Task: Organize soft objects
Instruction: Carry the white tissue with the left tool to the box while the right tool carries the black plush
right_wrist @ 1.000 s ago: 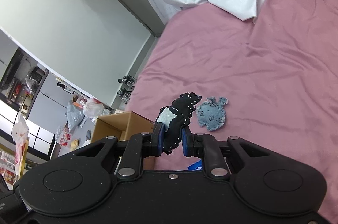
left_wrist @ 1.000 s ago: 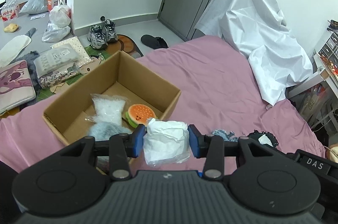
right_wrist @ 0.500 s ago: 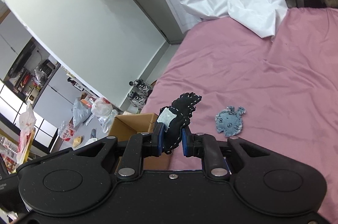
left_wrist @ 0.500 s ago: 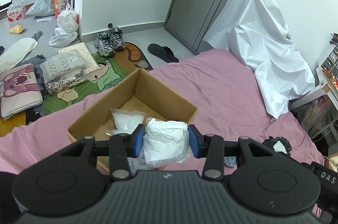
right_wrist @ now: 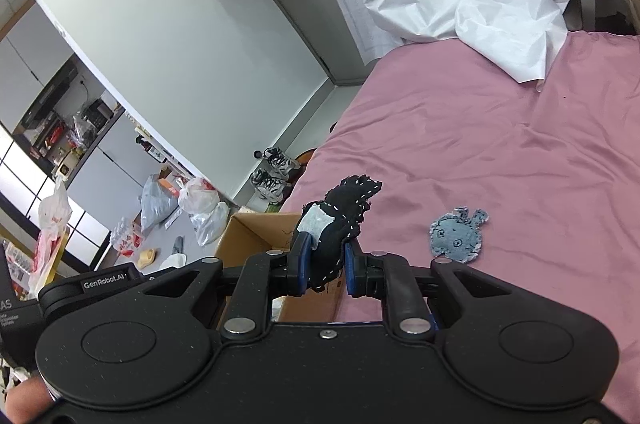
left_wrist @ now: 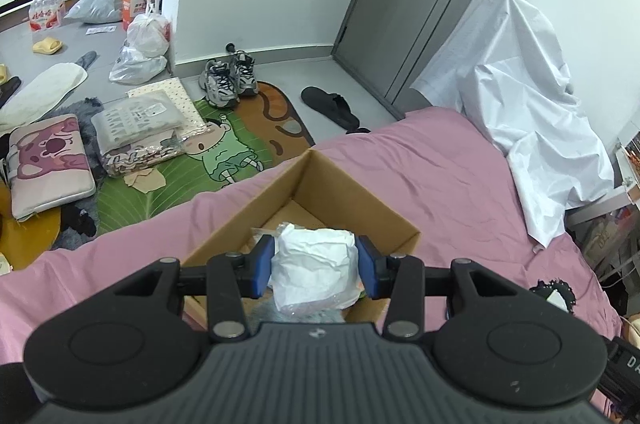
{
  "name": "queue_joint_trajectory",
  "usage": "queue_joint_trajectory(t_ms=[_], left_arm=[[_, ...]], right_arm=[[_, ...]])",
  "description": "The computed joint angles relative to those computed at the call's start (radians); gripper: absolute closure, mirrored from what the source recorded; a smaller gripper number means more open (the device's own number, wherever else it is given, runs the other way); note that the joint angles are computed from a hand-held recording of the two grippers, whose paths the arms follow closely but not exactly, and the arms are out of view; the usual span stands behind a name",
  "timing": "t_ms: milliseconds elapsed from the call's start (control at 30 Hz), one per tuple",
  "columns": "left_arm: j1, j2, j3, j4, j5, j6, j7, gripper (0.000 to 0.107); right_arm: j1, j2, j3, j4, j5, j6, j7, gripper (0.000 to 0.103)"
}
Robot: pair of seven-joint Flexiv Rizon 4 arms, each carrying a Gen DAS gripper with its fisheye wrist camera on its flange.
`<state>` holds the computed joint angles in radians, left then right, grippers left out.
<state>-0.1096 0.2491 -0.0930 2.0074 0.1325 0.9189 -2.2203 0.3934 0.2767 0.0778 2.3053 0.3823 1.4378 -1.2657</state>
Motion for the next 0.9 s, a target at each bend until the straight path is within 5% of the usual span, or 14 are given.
queue_joint_trajectory(t_ms=[500, 900], left_arm=[[0.008, -0.022, 0.046, 0.056, -0.088, -0.006, 0.075, 0.064], [0.015, -0.035, 0.076, 0.079, -0.162, -0.003, 0.172, 0.054]], right_arm=[[0.007, -0.063, 0.053, -0.027, -0.062, 0.015, 0.022, 0.086], [0.003, -0.139, 0.099, -0.066, -0.144, 0.046, 0.066, 0.086]])
